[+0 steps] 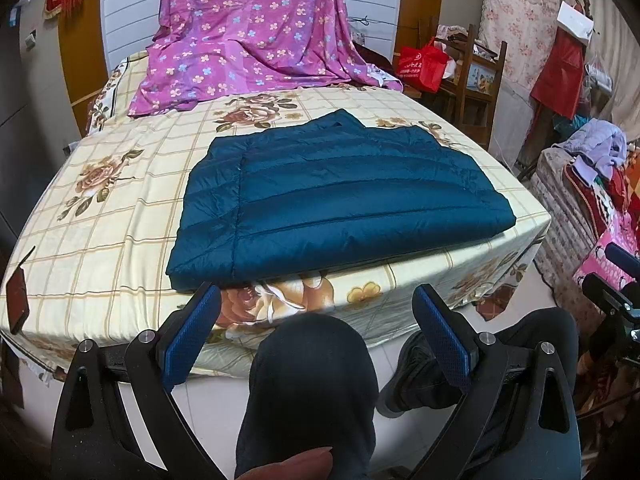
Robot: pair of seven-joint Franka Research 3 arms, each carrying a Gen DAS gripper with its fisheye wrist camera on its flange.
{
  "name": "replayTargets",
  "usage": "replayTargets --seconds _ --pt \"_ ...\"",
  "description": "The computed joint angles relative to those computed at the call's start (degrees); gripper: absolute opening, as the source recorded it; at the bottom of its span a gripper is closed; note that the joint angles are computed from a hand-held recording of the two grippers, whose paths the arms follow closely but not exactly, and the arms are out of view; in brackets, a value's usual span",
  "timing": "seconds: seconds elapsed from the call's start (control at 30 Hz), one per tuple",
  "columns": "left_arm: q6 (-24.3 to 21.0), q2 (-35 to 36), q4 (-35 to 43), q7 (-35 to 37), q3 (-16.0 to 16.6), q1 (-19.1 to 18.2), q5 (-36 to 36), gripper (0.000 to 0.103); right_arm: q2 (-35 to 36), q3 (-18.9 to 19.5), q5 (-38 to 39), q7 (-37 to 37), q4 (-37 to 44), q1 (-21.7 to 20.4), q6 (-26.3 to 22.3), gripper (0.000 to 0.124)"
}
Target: Fold large clothes
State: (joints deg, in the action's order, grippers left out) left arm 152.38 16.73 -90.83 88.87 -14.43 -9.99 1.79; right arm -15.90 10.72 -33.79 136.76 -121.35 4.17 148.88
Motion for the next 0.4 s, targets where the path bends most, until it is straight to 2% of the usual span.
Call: replayTargets --seconds 0.2,0.3,0.4 --pt "0.1 0.0 -0.1 0.6 -0.3 0.2 -0.5 0.096 0.1 -0.1 0.1 -0.4 0.0 0.0 0.2 0.1" --pt "0.8 -0.3 -0.8 2.8 -1.3 1.2 -3.0 0.096 0.0 0.0 0.1 -0.2 0.1 0.0 -0.1 0.1" --pt "2.0 -0.6 -1.4 1.8 -0.4 0.5 -1.6 0.096 0.1 0.0 0.0 -0.2 0.1 0.1 -0.1 0.1"
